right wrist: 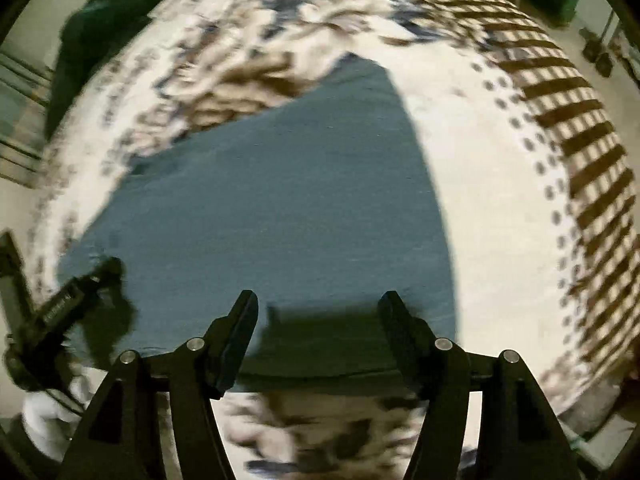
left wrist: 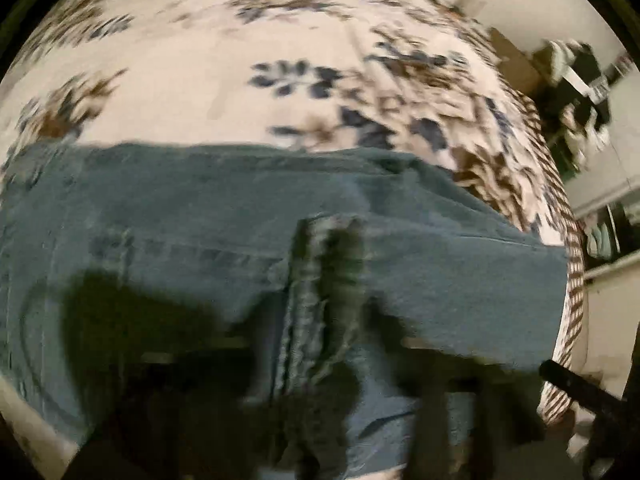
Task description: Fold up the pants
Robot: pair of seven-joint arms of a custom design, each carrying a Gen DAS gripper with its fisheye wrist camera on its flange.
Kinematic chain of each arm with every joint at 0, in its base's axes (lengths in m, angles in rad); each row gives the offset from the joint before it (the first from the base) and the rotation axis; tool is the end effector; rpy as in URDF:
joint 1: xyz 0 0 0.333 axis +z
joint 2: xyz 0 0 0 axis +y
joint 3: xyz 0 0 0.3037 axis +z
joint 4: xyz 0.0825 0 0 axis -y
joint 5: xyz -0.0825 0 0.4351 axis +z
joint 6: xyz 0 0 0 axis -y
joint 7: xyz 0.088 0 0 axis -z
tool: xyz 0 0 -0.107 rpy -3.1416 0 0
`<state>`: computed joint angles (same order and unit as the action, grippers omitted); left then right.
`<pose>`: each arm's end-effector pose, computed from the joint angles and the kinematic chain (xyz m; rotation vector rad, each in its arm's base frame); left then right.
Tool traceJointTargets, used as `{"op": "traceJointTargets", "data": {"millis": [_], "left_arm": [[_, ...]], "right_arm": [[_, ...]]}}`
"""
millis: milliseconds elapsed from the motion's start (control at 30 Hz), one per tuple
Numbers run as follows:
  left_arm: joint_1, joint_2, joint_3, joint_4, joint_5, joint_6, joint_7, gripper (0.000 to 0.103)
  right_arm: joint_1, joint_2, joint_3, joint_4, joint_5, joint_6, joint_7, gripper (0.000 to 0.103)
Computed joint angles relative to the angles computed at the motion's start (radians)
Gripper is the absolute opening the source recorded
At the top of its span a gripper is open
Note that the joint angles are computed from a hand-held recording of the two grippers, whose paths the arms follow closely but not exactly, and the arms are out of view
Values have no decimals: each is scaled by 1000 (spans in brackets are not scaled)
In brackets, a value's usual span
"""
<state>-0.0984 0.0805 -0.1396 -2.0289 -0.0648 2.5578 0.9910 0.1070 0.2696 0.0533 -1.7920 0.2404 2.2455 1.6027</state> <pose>0.6303 -0.1507 0.4189 -2.4585 1.6462 -0.6603 0.6799 0.1148 0.3834 -2.0163 2.0329 0.0716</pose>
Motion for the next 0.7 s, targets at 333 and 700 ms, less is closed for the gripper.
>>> {"op": "traceJointTargets", "data": {"millis": [333, 700], "left_arm": [[8, -24, -1, -43, -29, 40, 32, 15], [20, -141, -10, -122, -30, 91, -97, 98]], "right_arm": [[51, 80, -3, 81, -188, -44, 52, 90], [76, 103, 1, 139, -250, -76, 72, 96]]}}
